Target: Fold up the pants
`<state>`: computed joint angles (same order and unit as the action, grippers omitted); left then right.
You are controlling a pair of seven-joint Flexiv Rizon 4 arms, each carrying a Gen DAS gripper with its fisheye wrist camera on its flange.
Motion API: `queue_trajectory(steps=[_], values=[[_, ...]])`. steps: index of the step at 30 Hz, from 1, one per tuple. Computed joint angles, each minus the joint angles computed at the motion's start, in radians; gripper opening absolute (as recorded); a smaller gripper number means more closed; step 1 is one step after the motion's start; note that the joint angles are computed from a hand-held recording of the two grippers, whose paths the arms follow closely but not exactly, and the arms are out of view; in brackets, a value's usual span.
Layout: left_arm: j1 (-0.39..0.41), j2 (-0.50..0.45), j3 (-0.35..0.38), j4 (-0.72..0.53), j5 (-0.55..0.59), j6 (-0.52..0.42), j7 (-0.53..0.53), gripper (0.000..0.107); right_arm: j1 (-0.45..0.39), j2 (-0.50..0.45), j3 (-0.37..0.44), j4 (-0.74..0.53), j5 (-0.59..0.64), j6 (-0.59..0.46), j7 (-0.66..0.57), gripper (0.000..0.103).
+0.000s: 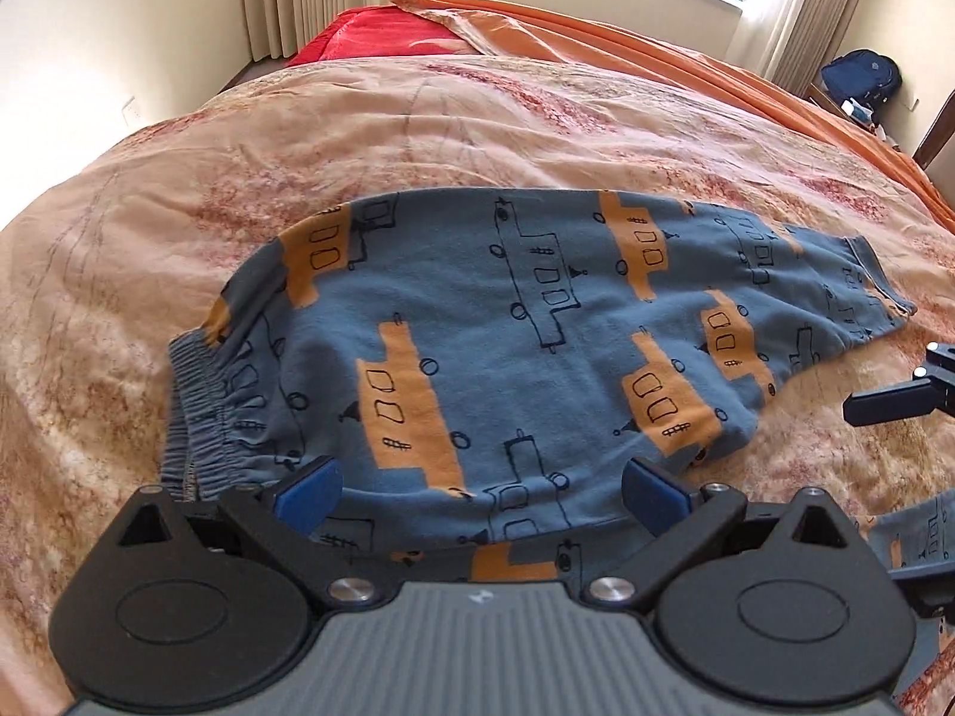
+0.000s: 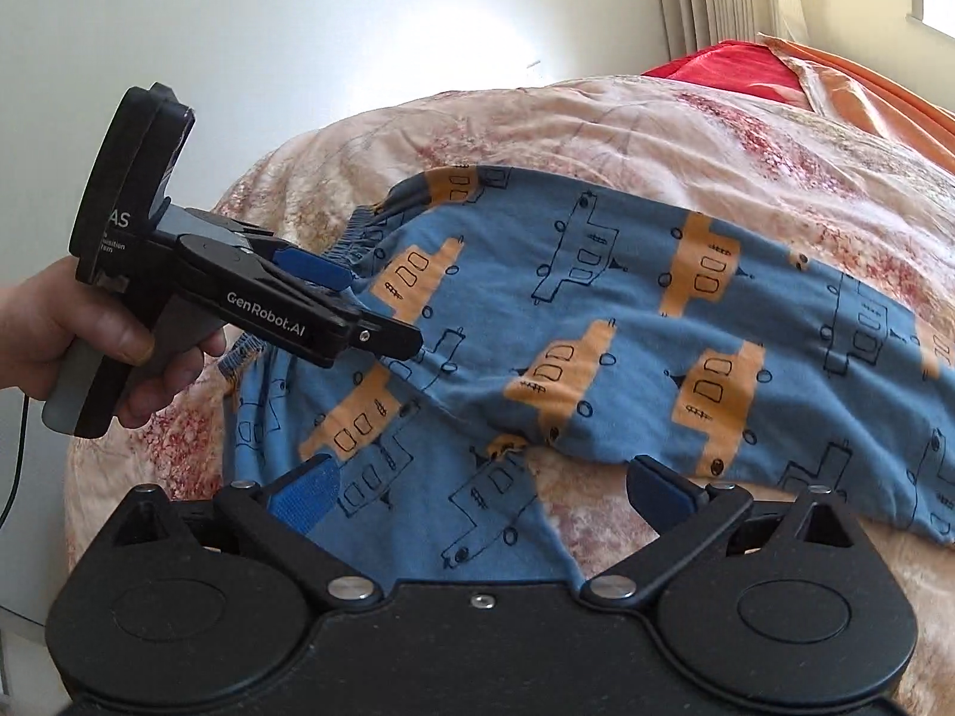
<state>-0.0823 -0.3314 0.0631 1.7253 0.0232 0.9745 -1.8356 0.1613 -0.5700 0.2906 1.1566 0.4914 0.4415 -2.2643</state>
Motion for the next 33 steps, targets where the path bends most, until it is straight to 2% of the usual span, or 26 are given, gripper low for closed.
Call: queue_trajectory(steps=[5, 12, 24, 30, 33], values=[[0.002, 0.002, 0.022, -0.025, 0.037, -0.038, -0.024, 0.102, 0.028, -0.025, -0.01, -0.048, -0.028, 0.007, 0.045, 0.102], [0.023, -0.002, 0.027, -0.034, 0.049, -0.038, -0.037, 0.102, 0.057, -0.067, -0.005, -0.103, -0.062, 0.018, 0.067, 0.102], [0.045, -0.029, 0.027, -0.069, 0.051, -0.038, 0.0, 0.102, 0.083, -0.157, -0.005, -0.244, -0.11, -0.026, 0.042, 0.102], [0.052, -0.07, 0.035, -0.121, 0.056, -0.039, 0.022, 0.102, 0.095, -0.242, -0.032, -0.381, -0.161, -0.061, 0.029, 0.102], [0.072, -0.097, 0.026, -0.15, 0.047, -0.009, 0.087, 0.102, 0.1, -0.303, -0.044, -0.485, -0.188, -0.096, 0.027, 0.102]])
